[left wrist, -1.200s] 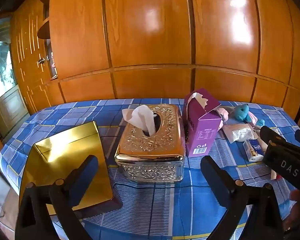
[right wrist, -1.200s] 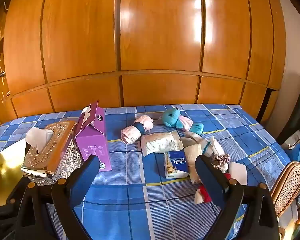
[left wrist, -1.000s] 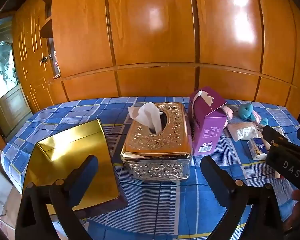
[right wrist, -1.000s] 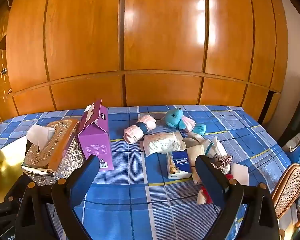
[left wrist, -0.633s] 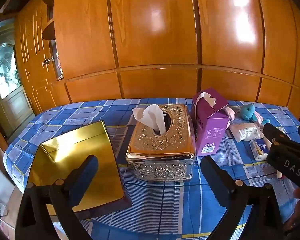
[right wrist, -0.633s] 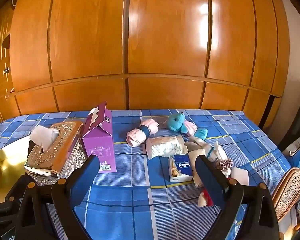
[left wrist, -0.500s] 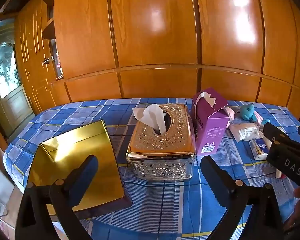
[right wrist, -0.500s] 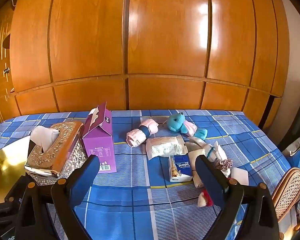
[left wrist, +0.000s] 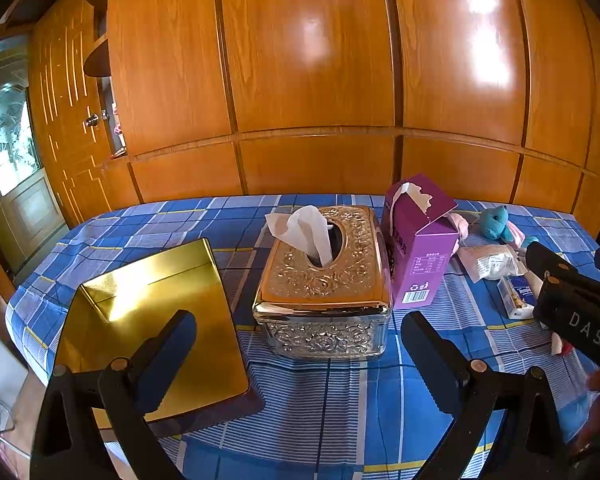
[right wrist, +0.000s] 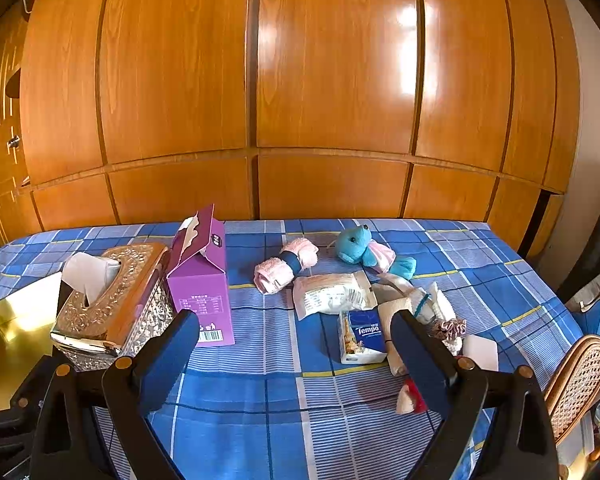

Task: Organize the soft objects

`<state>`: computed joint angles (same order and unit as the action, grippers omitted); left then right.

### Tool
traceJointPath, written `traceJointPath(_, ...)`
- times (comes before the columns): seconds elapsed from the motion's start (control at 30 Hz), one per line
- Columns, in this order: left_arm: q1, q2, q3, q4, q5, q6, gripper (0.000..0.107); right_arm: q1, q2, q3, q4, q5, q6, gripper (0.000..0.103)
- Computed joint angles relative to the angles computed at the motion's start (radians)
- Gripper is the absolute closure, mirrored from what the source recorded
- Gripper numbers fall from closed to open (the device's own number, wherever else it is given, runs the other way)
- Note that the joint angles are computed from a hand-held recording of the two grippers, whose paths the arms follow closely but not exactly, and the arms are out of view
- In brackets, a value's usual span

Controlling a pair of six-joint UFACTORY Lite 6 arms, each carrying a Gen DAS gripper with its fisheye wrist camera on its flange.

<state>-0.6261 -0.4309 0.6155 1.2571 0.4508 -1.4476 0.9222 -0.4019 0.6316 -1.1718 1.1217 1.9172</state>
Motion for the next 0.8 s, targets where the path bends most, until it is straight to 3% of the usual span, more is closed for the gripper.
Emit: traceJointPath(0.8,-0.023,-0.005,-0.002,-0.012,0.014,0.01,0.004,-0.003,-0.027,-0.02,0.008,0.015,0.006,0.005)
